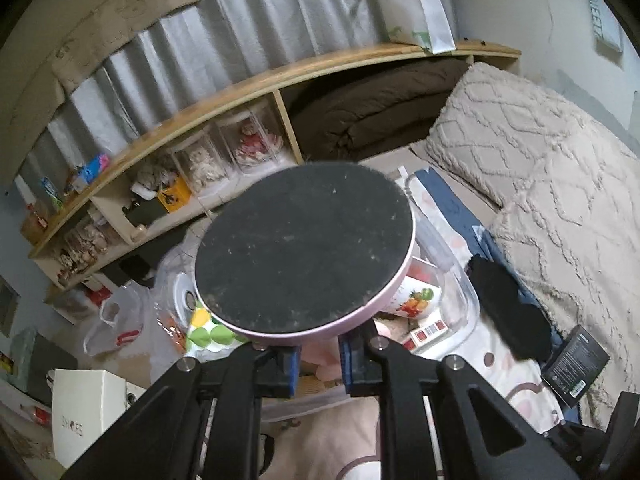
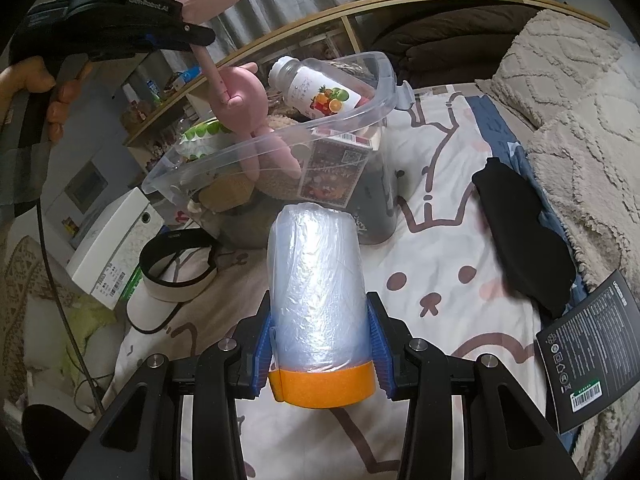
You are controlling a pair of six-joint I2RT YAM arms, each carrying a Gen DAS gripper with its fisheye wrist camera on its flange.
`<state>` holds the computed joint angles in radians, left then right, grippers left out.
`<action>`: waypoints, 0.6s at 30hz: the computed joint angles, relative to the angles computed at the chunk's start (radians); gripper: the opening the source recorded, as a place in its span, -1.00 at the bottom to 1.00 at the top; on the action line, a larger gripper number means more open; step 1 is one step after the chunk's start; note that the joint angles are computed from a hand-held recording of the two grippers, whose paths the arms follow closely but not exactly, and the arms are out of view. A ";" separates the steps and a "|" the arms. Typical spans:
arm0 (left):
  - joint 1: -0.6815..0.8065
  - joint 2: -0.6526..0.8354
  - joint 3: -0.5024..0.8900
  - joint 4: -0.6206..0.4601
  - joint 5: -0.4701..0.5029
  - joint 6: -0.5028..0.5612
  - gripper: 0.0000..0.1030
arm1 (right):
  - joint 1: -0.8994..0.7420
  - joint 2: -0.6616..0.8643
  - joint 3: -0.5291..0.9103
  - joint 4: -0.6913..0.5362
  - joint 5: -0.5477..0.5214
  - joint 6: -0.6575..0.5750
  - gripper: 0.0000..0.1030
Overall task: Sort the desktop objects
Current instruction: 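Carry the pink stand with the left tool over the clear bin, then lower the pink stand into the bin and open the left tool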
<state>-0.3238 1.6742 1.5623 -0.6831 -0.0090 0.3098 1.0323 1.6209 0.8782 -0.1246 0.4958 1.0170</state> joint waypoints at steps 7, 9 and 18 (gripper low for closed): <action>0.017 0.050 0.003 -0.032 0.099 -0.041 -0.76 | 0.005 -0.010 -0.008 0.001 0.005 0.008 -0.16; 0.023 0.070 0.028 -0.034 0.115 -0.061 -0.76 | 0.006 -0.012 -0.009 -0.001 0.005 0.011 -0.17; 0.088 0.212 0.210 -0.033 0.132 -0.144 -0.72 | -0.008 -0.017 -0.028 0.010 -0.014 0.020 -0.16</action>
